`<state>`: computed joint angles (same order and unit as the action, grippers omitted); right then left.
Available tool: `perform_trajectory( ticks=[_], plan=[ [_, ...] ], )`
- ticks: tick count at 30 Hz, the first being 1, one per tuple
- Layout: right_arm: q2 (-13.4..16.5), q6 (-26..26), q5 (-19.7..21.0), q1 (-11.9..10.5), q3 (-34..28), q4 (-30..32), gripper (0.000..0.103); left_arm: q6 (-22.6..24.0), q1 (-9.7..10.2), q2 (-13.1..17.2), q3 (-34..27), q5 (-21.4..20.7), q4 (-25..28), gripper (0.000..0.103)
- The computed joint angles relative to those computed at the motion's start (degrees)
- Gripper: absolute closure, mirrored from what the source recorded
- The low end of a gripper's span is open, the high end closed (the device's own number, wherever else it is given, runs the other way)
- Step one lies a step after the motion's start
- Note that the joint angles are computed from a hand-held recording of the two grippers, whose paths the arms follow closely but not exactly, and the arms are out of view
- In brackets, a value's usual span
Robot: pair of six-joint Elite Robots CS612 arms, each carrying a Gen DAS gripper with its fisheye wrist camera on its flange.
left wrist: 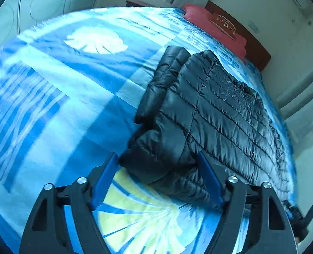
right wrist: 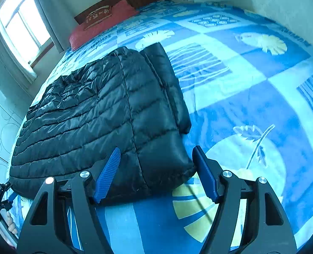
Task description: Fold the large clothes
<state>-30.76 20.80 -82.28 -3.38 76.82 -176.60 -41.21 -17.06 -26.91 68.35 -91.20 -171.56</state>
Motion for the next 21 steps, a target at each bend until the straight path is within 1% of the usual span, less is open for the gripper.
perform_trajectory(
  ticks=[1, 2, 4, 6, 7, 8, 9, 10, 11, 12, 13, 14, 16, 19, 21],
  plan=[
    [0.3, 0.8, 0.5, 0.0, -0.4, 0.2, 0.028, -0.6, 0.05, 0.5, -0.6, -0.5, 0.0, 0.023],
    [0.7, 1.6, 0.9, 0.0, -1.0, 0.5, 0.027, -1.7, 0.18, 1.0, -1.3, -1.3, -0.1, 0.022],
    [1.3, 2.8, 1.4, 0.0, -1.8, 0.3, 0.026, -3.7, 0.38, 1.9, -2.2, -2.7, -1.3, 0.022],
    [1.9, 4.2, 2.2, 0.0, -2.5, -0.3, 0.026, -5.2, 0.53, 2.6, -2.9, -3.2, -2.6, 0.022],
    [2.2, 4.8, 2.4, -0.1, -2.6, -0.6, 0.027, -5.3, 0.52, 2.8, -3.0, -2.9, -3.0, 0.025],
    [2.4, 5.5, 2.9, -0.2, -2.8, -0.7, 0.03, -5.2, 0.44, 2.8, -3.1, -2.5, -3.2, 0.034],
    [2.5, 5.8, 3.2, -0.3, -2.8, -0.8, 0.039, -4.8, 0.4, 2.9, -3.3, -2.7, -3.4, 0.039],
    [2.6, 6.3, 3.3, -0.3, -2.9, -1.2, 0.047, -4.3, 0.35, 3.0, -3.4, -3.0, -3.6, 0.048],
    [2.6, 6.5, 3.8, -0.3, -2.8, -1.9, 0.051, -3.8, 0.25, 2.9, -3.2, -2.8, -3.7, 0.056],
    [2.7, 6.5, 4.2, -0.4, -2.6, -2.4, 0.06, -2.9, 0.07, 2.7, -3.0, -2.3, -3.9, 0.06],
    [2.6, 6.4, 4.7, -0.5, -2.4, -3.1, 0.066, -2.3, -0.06, 2.5, -2.8, -2.0, -4.2, 0.066],
    [2.5, 6.3, 5.1, -0.5, -2.2, -3.9, 0.069, -1.6, -0.21, 2.3, -2.6, -1.6, -4.4, 0.071],
    [2.2, 6.2, 5.5, -0.5, -1.7, -5.0, 0.078, -0.9, -0.39, 1.9, -2.1, -1.2, -4.8, 0.075],
    [1.6, 6.1, 5.6, -0.4, -0.9, -6.3, 0.083, -1.3, -0.37, 1.3, -1.0, -1.6, -5.9, 0.078],
    [1.1, 5.9, 5.8, -0.4, -0.2, -6.9, 0.084, -1.2, -0.37, 1.0, -0.4, -1.7, -6.2, 0.078]
  ],
)
